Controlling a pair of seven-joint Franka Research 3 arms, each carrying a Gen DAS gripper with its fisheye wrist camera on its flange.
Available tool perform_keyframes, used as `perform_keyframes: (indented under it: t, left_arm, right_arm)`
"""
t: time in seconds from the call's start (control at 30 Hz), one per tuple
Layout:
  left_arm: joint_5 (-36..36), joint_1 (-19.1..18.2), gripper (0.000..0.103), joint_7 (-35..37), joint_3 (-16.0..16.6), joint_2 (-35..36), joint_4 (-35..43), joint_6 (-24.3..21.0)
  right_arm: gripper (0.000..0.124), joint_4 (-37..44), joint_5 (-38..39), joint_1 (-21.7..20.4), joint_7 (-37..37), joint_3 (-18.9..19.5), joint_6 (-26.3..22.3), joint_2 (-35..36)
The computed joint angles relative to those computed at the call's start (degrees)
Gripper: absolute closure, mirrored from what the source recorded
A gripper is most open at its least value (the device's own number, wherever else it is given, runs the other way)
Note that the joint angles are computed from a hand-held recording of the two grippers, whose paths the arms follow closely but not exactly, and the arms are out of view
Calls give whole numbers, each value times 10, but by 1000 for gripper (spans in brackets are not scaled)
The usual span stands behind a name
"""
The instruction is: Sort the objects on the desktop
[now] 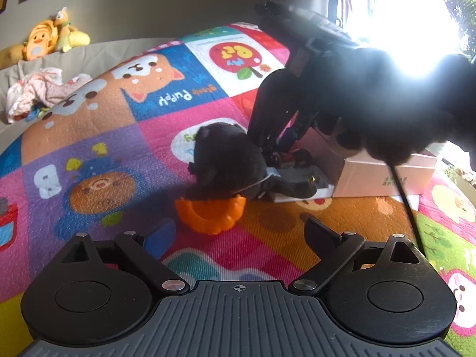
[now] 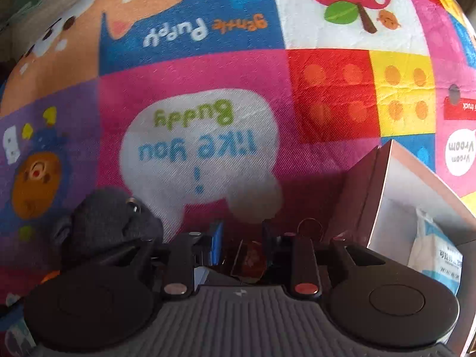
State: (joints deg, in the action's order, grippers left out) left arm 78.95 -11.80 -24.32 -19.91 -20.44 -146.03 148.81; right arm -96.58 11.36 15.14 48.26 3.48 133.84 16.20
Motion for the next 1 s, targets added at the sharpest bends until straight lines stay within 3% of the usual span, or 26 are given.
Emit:
perform_keyframes:
  t: [0.2,0.4,0.5,0.6,0.73,0.83,1.0]
  left_arm:
    - [-40,-12,6,48,-2,-3,-3,0]
    - [-82,-20,4,99,-8,-9,-10,14]
    - [-106,-23,3,116,-15,-13,-11,8]
    - [-136,-27,3,141,-17,-14,-8,5]
    - [-168,-32,3,174,-22,-7,2,-3]
    - [-181,-35,3,191,-27,3,16,-5]
    - [-172,-42,3,222,-34,25,48,3]
  right_arm:
    - [96,-107,92,-34,-139,5,-56,-100]
    - [95,-248,173,-45,-295,-23,-34,-210]
    - [89,-304,226,-49,-371,-43,17,-246]
    - [69,-355,306,-52,-457,-70,82,-275]
    - [67,-381,400,-55,-527,-91,174,-273]
    - [59,-384,532,-50,-597,-108,244,-269]
    - [36,-357,591,-108,-507,-139,162,-268]
